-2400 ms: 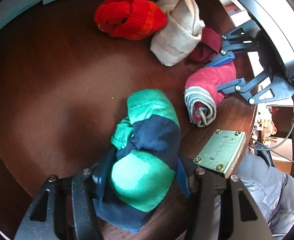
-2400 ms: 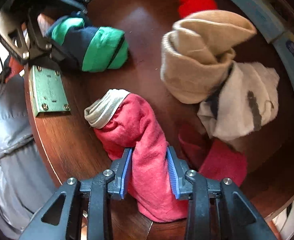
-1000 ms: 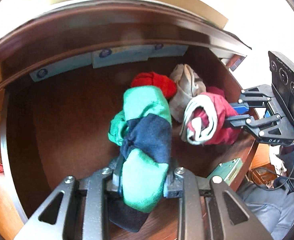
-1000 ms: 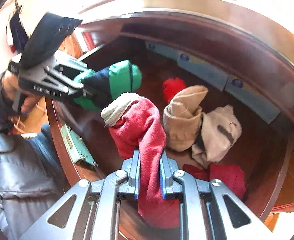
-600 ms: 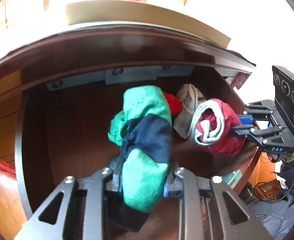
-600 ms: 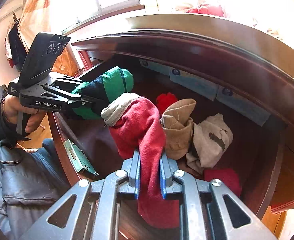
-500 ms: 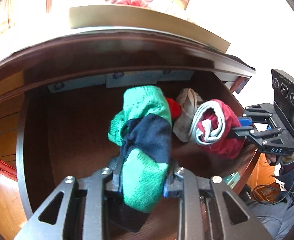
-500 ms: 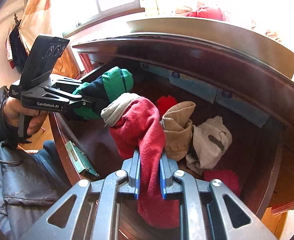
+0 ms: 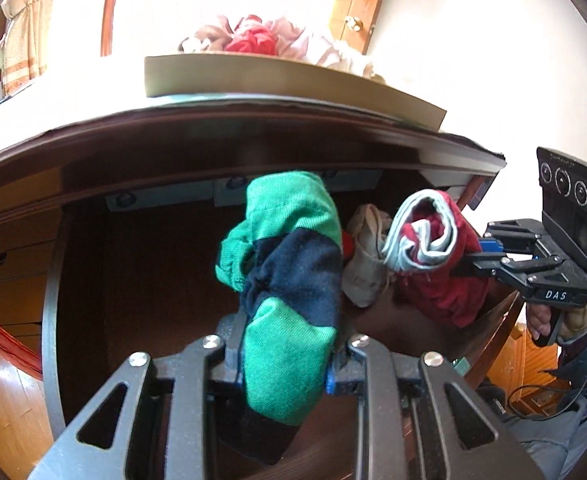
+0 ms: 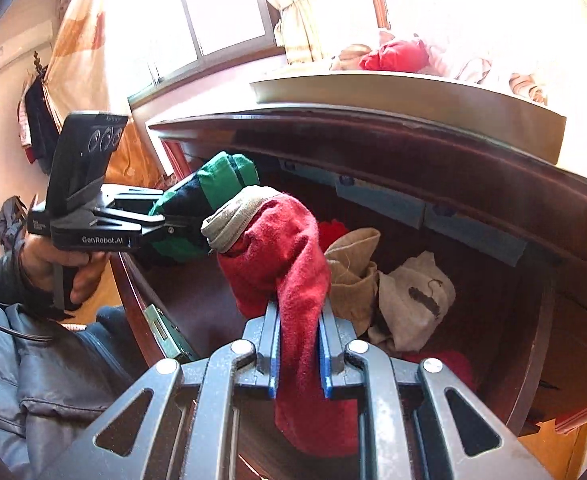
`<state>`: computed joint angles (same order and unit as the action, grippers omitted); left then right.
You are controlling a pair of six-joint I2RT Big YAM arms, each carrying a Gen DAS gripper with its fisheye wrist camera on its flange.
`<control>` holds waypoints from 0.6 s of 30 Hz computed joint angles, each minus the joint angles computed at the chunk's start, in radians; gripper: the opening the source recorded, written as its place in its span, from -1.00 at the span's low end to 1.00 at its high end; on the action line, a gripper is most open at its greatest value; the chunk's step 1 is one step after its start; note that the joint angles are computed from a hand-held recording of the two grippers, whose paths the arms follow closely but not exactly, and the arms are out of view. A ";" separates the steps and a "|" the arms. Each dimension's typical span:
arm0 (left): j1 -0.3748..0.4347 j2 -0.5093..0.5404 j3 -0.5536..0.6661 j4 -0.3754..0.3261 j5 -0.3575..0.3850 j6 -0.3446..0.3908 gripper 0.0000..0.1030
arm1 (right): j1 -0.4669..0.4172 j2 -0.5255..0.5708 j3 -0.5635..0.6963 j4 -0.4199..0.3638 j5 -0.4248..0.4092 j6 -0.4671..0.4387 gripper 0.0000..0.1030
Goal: Take underwear out of drawer
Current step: 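Lift both held underwear out of the drawer and carry them toward the tray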
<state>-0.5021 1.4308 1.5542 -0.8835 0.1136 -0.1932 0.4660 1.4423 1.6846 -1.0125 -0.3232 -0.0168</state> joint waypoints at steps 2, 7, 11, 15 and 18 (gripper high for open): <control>0.001 -0.009 -0.013 0.024 -0.004 -0.009 -0.52 | -0.006 -0.018 -0.023 0.026 -0.007 0.009 -0.67; 0.000 -0.038 -0.053 0.076 -0.025 -0.025 -0.52 | -0.020 -0.044 -0.056 0.070 -0.026 0.025 -0.67; -0.001 -0.052 -0.075 0.113 -0.033 -0.029 -0.52 | -0.029 -0.056 -0.073 0.099 -0.037 0.032 -0.67; -0.003 -0.068 -0.100 0.154 -0.040 -0.035 -0.52 | -0.033 -0.064 -0.084 0.120 -0.044 0.039 -0.67; -0.006 -0.080 -0.116 0.186 -0.049 -0.034 -0.52 | -0.033 -0.073 -0.101 0.149 -0.053 0.051 -0.67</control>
